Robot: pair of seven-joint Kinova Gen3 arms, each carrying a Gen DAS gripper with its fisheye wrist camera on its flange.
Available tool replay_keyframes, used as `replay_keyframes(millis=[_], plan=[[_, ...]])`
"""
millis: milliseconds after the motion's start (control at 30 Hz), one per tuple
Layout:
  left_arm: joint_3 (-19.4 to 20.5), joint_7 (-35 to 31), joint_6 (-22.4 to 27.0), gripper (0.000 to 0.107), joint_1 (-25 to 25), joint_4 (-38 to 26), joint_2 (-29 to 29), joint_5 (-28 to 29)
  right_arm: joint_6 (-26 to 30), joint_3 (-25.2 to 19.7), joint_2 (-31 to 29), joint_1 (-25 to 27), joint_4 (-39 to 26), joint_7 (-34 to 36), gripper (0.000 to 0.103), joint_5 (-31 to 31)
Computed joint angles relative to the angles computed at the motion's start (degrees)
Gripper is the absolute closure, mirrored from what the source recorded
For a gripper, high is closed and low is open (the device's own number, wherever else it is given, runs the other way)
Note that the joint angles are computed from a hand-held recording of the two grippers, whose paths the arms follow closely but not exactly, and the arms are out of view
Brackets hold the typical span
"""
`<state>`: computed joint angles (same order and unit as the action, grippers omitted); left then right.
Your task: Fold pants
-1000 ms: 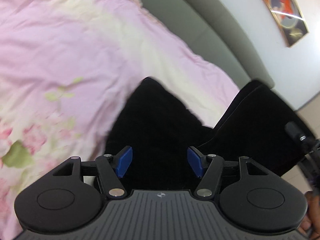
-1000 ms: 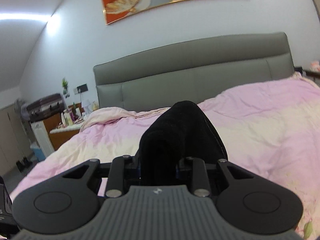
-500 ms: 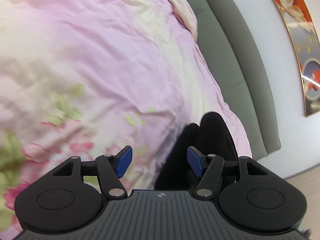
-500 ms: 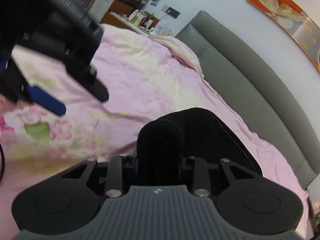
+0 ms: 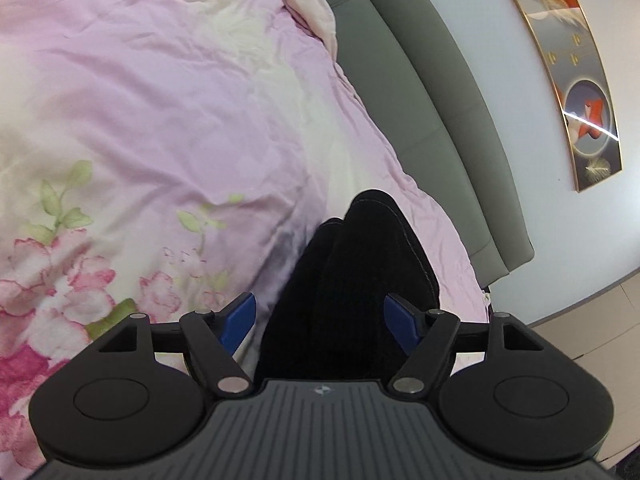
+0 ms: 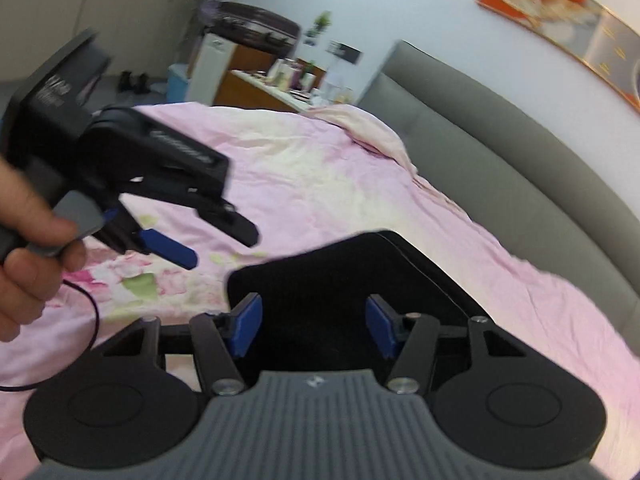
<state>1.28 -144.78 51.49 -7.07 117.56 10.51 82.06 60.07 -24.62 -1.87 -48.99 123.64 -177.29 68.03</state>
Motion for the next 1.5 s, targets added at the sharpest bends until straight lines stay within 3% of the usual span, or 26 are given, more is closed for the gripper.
replay_keyframes(millis=[67,167,233,300,333,400,500,600,667,800,933,1000,1067,1167,1200,1333,1400,1500], plan=[[0.3,-0.5,-0.6,0.018,1.0,-0.4,-0.4,-0.8,-3.5,2.2,-2.8,0.4,1.6,1.4,0.052,-2.0],[-2.7,-1.1,-1.6,0.018,6.2,-1.2,0.5,-1.9,-3.4,-0.9,-3.7,2.8,3.6,1.6,0.055,-4.6],[-3.0,-1.7,0.5,0.029,6.9,-1.6,2.4,-1.7,-4.1,-1.6,-3.4,3.0,4.9,1.7,0.062,-6.3],[-0.5,-1.9,1.7,0.061,5.6,-2.3,4.4,-2.3,-4.5,-0.9,-2.3,1.9,5.7,3.3,0.085,-7.7],[-0.4,-1.2,1.0,0.062,6.1,-2.5,4.3,-3.4,-3.3,-1.3,-1.0,2.4,5.5,4.8,0.096,-8.7],[1.3,-2.5,2.1,0.067,4.1,-2.0,4.7,-3.2,-2.6,-0.6,-0.2,1.9,5.9,5.5,0.099,-9.5],[6.3,-7.8,8.8,0.074,-3.8,0.6,6.8,2.8,-4.0,-0.2,-3.4,2.1,6.9,4.9,0.103,-9.5],[11.7,-9.2,15.8,0.075,-10.7,0.7,10.5,6.1,-7.1,-1.1,-10.0,2.6,10.3,1.3,0.103,-5.7],[10.9,-8.1,17.6,0.075,-10.7,-0.4,11.6,3.7,-8.7,-1.7,-13.5,4.8,11.6,0.9,0.103,-6.2],[3.0,-2.2,13.2,0.072,-2.2,-1.8,10.9,-2.6,-15.4,1.4,-15.2,6.9,13.0,6.0,0.103,-9.5],[0.2,-3.2,10.8,0.071,0.7,0.1,11.2,-0.5,-13.9,-3.2,-6.2,8.2,12.8,8.1,0.103,-8.9],[-3.5,-3.5,11.3,0.069,3.8,-0.3,10.0,-0.7,-14.7,-1.8,-2.9,7.3,12.4,10.7,0.103,-10.5],[-3.6,-1.3,9.4,0.067,4.8,-1.8,7.7,-3.5,-13.0,-2.5,-2.1,5.5,13.2,9.6,0.103,-9.8],[-3.8,0.0,6.1,0.049,6.1,-3.1,4.0,-6.7,-14.4,-1.9,-6.7,4.6,14.0,6.6,0.103,-9.7],[-5.1,-0.2,5.3,0.042,7.4,-3.0,3.1,-6.6,-14.9,-2.0,-8.6,4.9,14.1,6.0,0.103,-9.7],[-6.0,-1.6,4.6,0.036,7.9,-2.8,1.8,-5.6,-18.4,-2.2,-14.2,9.3,14.3,1.6,0.103,-6.6],[-4.1,-2.8,4.3,0.029,6.2,-1.9,2.3,-3.6,-20.2,-1.3,-15.3,12.1,13.6,-0.1,0.096,-5.1],[-4.2,-3.5,3.2,0.028,7.0,-1.0,3.2,-0.9,-23.5,0.9,-14.8,16.6,11.8,-1.7,0.082,-3.1]])
